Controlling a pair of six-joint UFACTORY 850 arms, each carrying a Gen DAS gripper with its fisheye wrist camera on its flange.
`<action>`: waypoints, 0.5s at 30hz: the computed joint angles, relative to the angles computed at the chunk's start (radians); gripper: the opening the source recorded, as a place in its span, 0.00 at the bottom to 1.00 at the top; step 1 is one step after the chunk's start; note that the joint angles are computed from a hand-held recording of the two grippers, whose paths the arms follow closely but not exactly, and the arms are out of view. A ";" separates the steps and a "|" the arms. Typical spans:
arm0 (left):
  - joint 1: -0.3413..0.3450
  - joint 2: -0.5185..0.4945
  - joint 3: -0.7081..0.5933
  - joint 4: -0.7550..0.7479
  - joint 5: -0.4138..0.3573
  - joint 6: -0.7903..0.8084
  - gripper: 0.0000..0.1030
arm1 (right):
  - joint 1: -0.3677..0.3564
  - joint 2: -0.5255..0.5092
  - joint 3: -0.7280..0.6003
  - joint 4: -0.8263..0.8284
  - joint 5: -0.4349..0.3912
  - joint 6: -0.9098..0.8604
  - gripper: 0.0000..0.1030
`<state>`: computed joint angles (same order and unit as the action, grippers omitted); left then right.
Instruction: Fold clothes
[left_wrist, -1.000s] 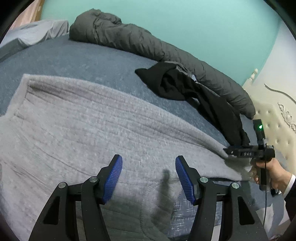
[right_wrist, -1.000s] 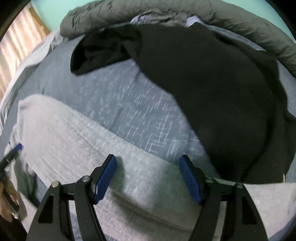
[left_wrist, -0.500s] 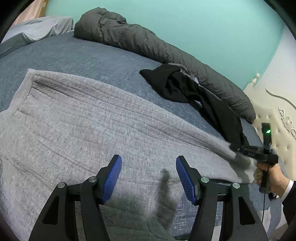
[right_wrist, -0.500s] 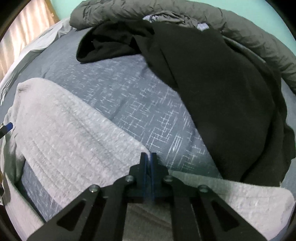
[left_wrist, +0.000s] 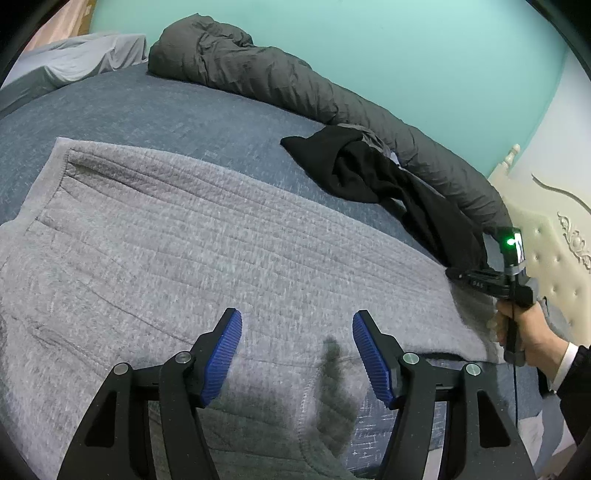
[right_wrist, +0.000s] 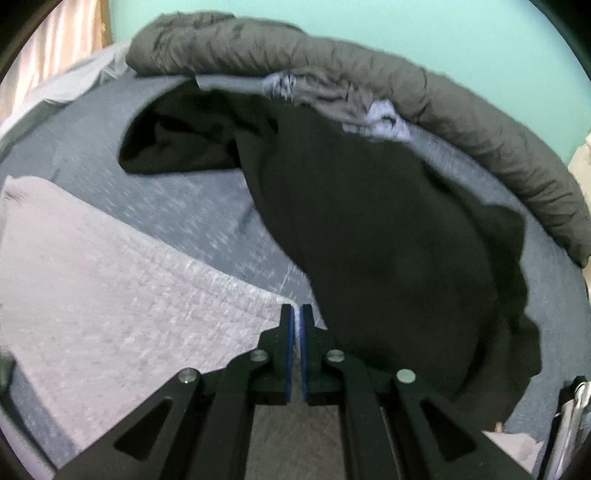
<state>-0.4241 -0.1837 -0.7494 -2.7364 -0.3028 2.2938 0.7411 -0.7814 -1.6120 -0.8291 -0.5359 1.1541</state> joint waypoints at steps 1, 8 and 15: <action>0.001 -0.002 -0.001 0.011 0.000 -0.012 0.65 | -0.002 -0.006 0.000 0.012 -0.007 0.000 0.04; -0.002 0.005 0.000 0.050 0.006 -0.043 0.66 | 0.019 0.124 0.159 -0.295 0.021 0.429 0.17; -0.014 0.009 -0.001 0.058 0.020 -0.040 0.67 | 0.050 0.229 0.343 -0.320 0.161 0.496 0.28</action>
